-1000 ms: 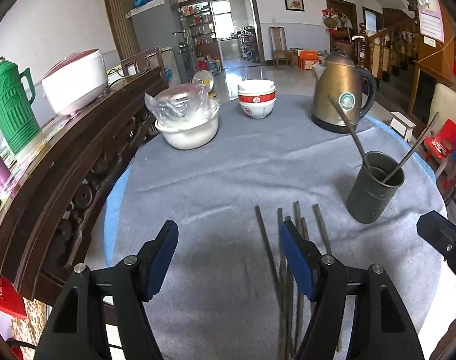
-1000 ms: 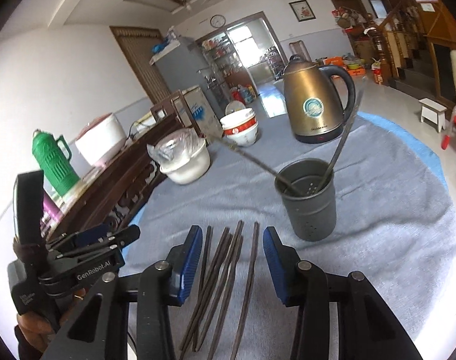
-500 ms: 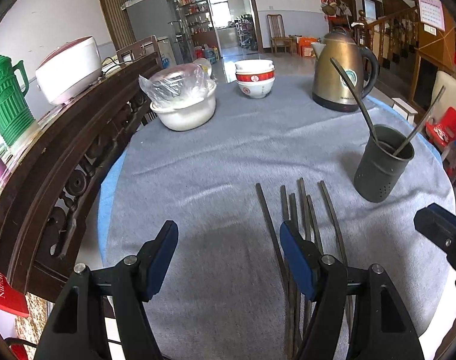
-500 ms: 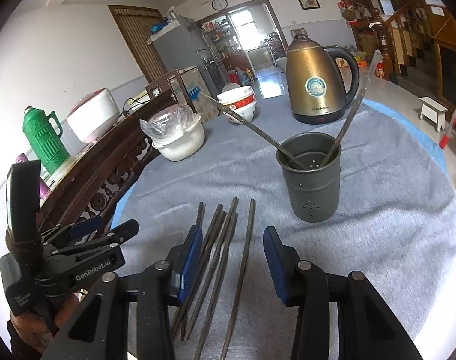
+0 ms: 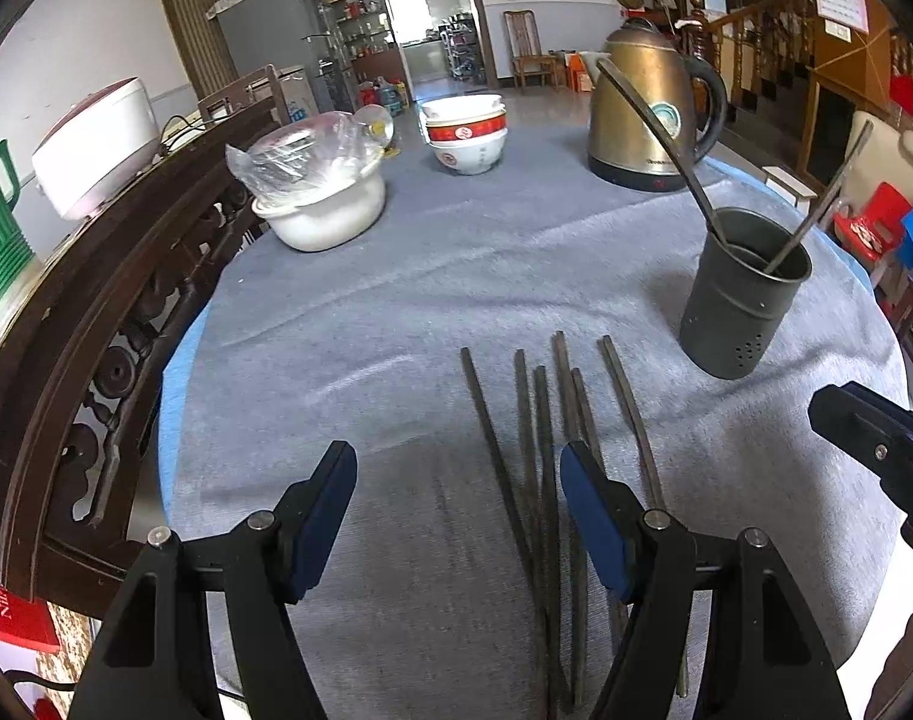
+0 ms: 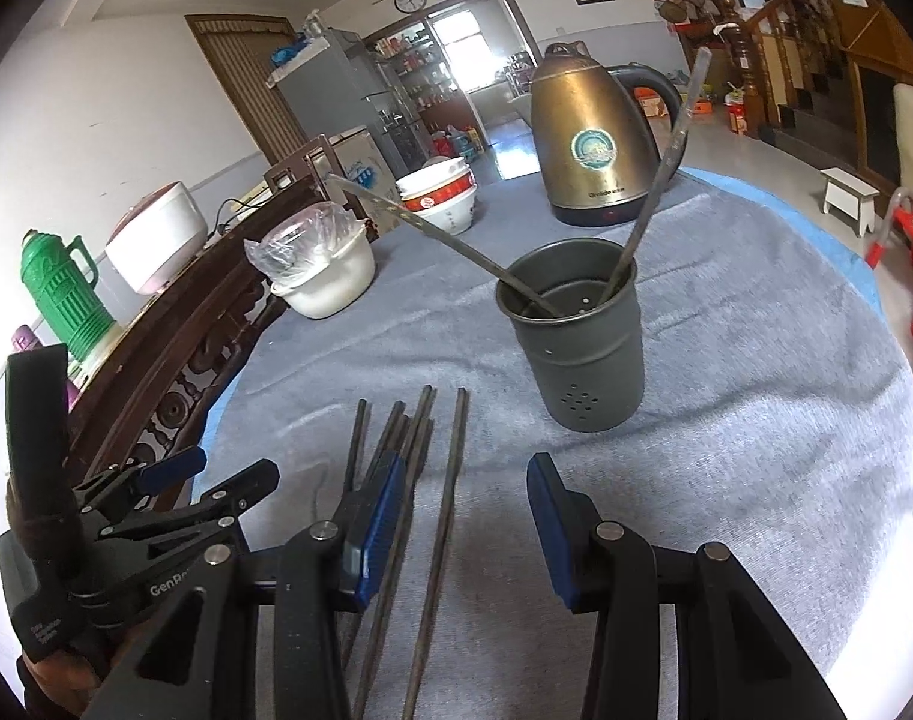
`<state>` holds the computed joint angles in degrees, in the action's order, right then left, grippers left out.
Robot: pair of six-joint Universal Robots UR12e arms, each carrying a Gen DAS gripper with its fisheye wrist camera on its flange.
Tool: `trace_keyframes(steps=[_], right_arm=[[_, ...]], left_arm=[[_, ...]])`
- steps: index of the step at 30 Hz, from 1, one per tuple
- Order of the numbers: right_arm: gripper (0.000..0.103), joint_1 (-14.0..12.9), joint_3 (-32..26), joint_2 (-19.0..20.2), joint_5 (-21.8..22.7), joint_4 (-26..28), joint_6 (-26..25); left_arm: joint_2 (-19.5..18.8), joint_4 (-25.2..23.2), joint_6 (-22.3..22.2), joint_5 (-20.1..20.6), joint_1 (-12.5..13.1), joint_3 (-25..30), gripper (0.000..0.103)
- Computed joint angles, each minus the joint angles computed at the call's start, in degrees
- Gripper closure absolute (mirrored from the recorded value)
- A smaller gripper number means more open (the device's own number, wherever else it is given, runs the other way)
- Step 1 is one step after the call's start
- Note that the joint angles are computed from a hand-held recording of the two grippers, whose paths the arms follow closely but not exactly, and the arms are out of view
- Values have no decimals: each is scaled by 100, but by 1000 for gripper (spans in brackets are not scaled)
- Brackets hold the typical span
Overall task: Organize utensils
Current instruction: 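Move both grippers back down over the remaining chopsticks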
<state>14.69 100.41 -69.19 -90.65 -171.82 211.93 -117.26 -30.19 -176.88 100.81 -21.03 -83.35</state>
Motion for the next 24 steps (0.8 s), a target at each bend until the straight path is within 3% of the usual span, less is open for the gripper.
trace_keyframes(steps=[15,24], right_arm=[[57,-46,-169,154,111,354,22],[57,22,-485,341,89,777,-91]], left_arm=[[-165,-268,65,-56,30,191,32],[-240,-497,-245,-251,272,310,32]])
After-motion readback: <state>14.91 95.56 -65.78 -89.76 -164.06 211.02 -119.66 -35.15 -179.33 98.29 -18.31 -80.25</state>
